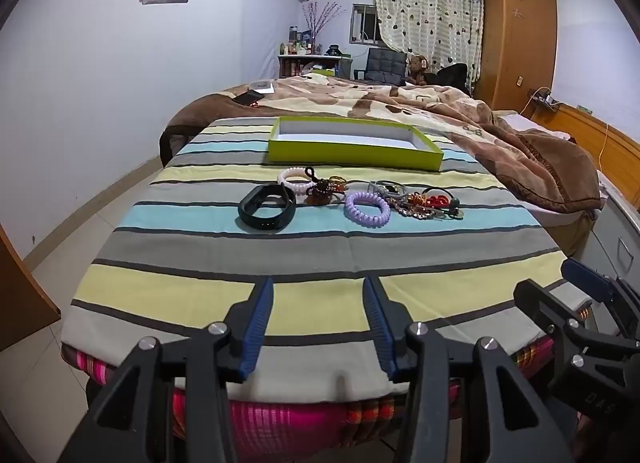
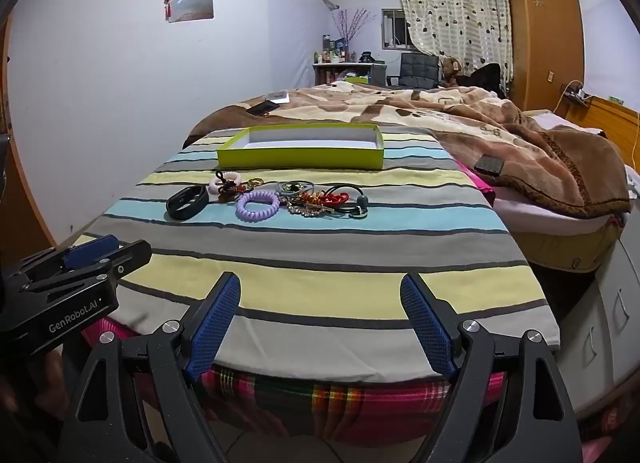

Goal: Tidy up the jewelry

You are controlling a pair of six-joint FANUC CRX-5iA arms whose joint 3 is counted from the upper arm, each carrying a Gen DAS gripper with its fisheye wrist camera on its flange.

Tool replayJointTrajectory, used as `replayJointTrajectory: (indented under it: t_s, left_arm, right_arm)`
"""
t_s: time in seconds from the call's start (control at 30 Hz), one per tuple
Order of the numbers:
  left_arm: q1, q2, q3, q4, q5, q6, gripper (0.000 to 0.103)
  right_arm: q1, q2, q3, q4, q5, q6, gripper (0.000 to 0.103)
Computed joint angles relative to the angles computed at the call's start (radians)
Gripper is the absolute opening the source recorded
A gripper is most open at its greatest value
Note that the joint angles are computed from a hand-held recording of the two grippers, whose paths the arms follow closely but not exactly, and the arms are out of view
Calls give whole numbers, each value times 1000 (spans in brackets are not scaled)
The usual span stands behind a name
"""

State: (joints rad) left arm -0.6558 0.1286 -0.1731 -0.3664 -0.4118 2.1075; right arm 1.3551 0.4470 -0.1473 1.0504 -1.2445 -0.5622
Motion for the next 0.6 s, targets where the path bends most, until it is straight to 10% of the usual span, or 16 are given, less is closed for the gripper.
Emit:
replayJointTrajectory:
  t_s: [0.6]
  left_arm:
    - [-2,-25,-24,-6,53,-9,48]
  right_arm:
    - [1,-3,-2,1,4,-14,82]
